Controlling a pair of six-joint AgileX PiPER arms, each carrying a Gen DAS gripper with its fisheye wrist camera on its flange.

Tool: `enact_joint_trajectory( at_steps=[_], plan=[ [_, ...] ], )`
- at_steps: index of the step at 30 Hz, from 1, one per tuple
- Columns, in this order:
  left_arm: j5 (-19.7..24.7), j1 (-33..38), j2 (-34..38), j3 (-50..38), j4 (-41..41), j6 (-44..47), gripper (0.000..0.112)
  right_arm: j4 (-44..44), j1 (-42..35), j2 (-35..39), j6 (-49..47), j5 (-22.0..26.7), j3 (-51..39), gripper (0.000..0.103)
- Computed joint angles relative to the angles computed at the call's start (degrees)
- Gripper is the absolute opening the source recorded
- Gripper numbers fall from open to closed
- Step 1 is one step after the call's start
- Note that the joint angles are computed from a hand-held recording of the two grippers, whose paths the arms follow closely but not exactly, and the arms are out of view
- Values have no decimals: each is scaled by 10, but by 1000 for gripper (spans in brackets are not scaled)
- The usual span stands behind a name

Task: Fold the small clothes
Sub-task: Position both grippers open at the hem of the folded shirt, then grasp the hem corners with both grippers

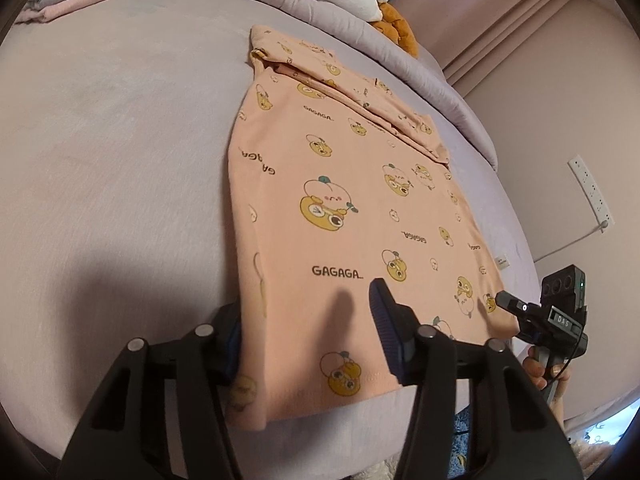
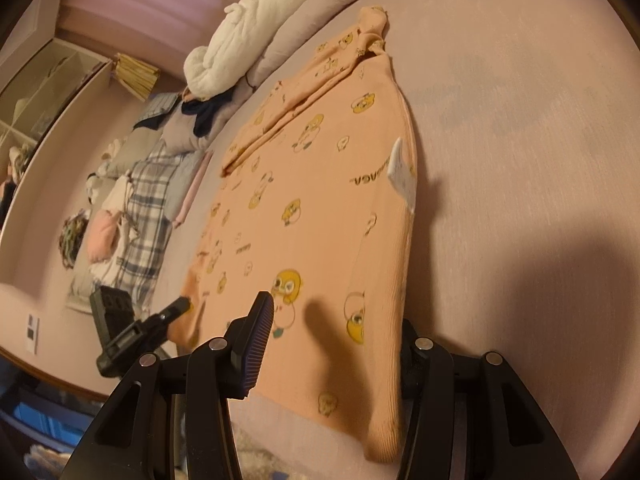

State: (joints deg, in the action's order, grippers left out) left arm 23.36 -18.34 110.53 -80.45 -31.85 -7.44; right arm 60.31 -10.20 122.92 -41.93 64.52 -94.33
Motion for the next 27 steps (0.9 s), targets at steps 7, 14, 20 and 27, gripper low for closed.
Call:
enact_joint_trajectory(
  at_steps=[7,14,20,27],
  plan=[
    [-2,-5,-13,17,-6,-2,47,1,-2,-10,-10,0,19,51],
    [-13,-13,-20,32,-15,-6,44,5,-1,-13,-16,2,27,51],
    [-18,-11,-18,36,9,-68,23,22,1,-14,-36,-16,42,51],
    [-11,-12,-17,34,40,-102,15,26,1,-30,-49,-45,71,39]
  ],
)
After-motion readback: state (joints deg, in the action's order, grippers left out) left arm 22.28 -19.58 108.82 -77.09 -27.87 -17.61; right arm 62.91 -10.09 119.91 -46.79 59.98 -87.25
